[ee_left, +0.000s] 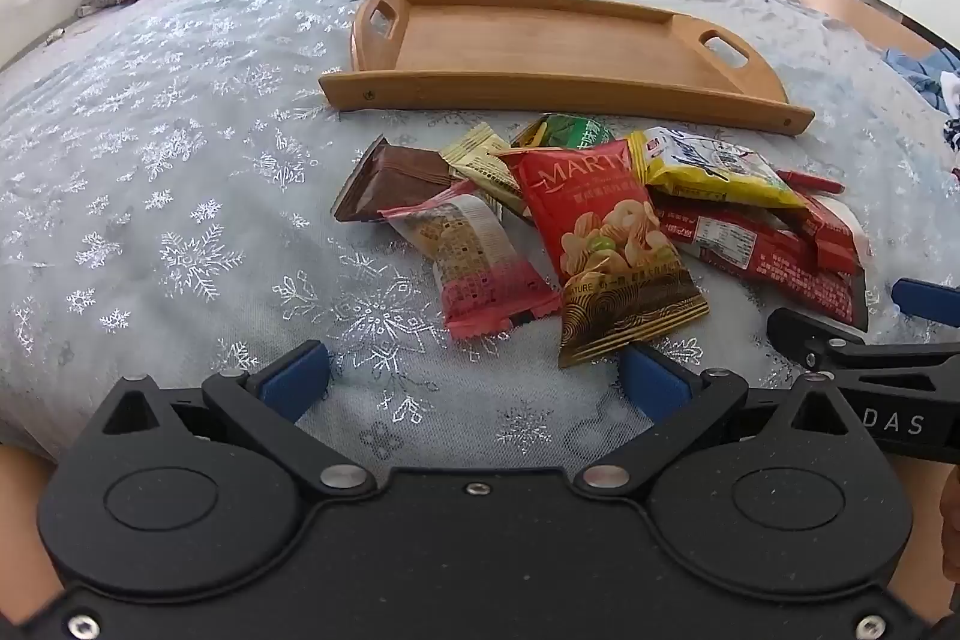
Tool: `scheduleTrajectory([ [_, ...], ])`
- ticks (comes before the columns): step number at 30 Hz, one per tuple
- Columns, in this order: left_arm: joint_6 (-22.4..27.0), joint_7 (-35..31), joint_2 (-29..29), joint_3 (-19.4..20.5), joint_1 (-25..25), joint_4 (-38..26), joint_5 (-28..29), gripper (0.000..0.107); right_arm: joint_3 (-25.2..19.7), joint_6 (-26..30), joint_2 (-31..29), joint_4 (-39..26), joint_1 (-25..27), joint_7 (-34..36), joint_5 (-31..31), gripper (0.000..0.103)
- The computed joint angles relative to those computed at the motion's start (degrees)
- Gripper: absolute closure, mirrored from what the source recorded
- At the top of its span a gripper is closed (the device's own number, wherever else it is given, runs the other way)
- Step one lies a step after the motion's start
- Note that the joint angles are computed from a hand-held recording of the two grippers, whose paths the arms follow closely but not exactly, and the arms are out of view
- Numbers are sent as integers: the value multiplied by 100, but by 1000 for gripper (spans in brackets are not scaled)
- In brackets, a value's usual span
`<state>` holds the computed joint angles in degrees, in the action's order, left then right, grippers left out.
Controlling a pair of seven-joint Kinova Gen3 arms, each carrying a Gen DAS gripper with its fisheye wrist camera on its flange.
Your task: Organize snacks
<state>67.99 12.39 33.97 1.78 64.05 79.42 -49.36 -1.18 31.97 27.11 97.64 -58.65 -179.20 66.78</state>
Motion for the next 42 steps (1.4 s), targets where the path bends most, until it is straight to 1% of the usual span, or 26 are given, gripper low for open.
scheduleTrajectory([
  [4, -62, -30, -64, 11, -57, 68, 16, 4, -16, 9, 9, -24, 14, 38, -32, 0],
  [6, 49, -131, 13, 10, -46, -34, -12, 4, 13, -15, 5, 1, -7, -17, 8, 0],
  [7, 175, -126, 93, 11, 64, -118, -59, 4, 20, -22, 1, 9, -14, -53, 31, 0],
  [9, 224, -179, 140, 3, 58, -192, -19, 4, 10, -13, 1, 8, -9, -61, 34, 0],
  [24, 199, -223, 150, -47, 72, -228, 29, 4, -60, 72, -10, 5, 13, -39, 52, 0],
  [42, 170, -195, 133, -48, 74, -189, 22, 4, -30, 72, 17, -23, -10, -2, 19, 0],
])
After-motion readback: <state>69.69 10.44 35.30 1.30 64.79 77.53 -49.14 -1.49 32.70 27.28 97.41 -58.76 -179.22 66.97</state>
